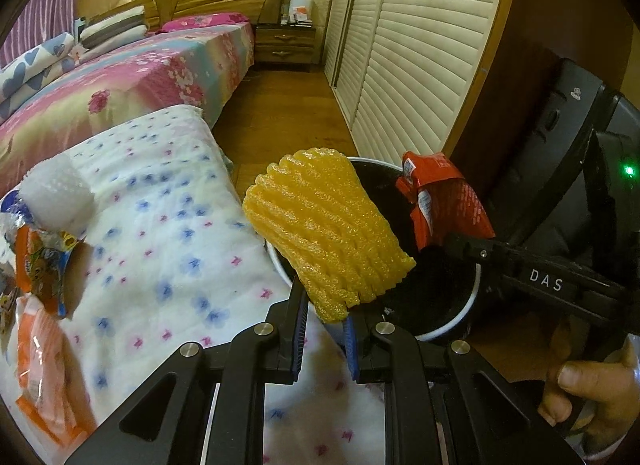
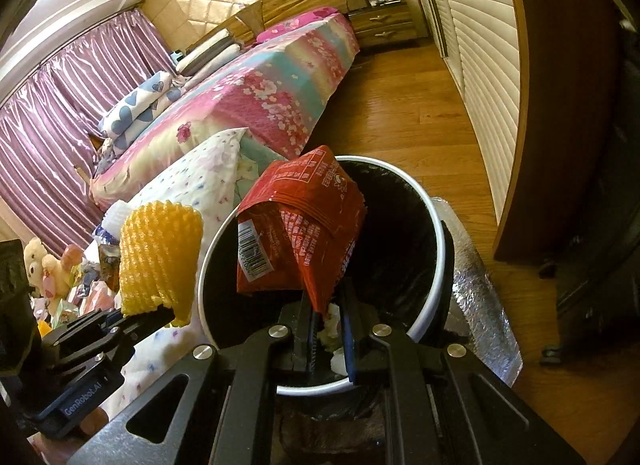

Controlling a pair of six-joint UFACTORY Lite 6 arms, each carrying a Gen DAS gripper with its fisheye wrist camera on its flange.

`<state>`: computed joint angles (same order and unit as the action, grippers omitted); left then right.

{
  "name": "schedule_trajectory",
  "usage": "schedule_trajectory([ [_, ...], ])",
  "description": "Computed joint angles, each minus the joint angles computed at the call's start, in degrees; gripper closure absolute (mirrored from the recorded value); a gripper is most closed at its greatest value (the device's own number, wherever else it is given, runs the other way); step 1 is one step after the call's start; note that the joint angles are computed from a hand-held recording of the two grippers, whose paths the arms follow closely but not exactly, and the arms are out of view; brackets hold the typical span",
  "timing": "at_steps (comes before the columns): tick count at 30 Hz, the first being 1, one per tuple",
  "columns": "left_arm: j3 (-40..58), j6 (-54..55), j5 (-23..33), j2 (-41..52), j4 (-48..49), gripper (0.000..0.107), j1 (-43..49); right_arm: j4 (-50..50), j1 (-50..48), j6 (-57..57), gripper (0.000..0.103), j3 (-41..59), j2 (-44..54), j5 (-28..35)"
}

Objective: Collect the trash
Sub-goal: 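Carry both items over the bin and open both tools to drop them, then move both tools back over the bed toward the green carton and orange bag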

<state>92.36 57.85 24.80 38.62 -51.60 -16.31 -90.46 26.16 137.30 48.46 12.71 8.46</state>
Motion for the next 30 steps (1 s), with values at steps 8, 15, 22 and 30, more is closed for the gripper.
schedule_trajectory([
  [8, 4.9, -4.4, 0.7, 3.6, 3.2, 0.092, -1.1, 5.4, -1.0, -6.4, 0.091, 0.9, 1.0, -0.1],
  [15, 2.3, -4.3, -1.5, 1.8, 3.1, 0.050, -1.4, 6.0, -1.9, -7.0, 0.088, 0.6, 0.7, -0.4],
  [22, -13.9, 11.7, -3.7, -9.1, -12.0, 0.045, 1.7, 0.6, 2.3, 2.2, 0.045, -1.6, -2.7, 3.0],
  [30, -34.0, 29.9, -0.2, -24.5, -25.4, 0.045, 10.6, 2.8, 11.8, 5.6, 0.038, 0.4, -2.9, 9.1],
])
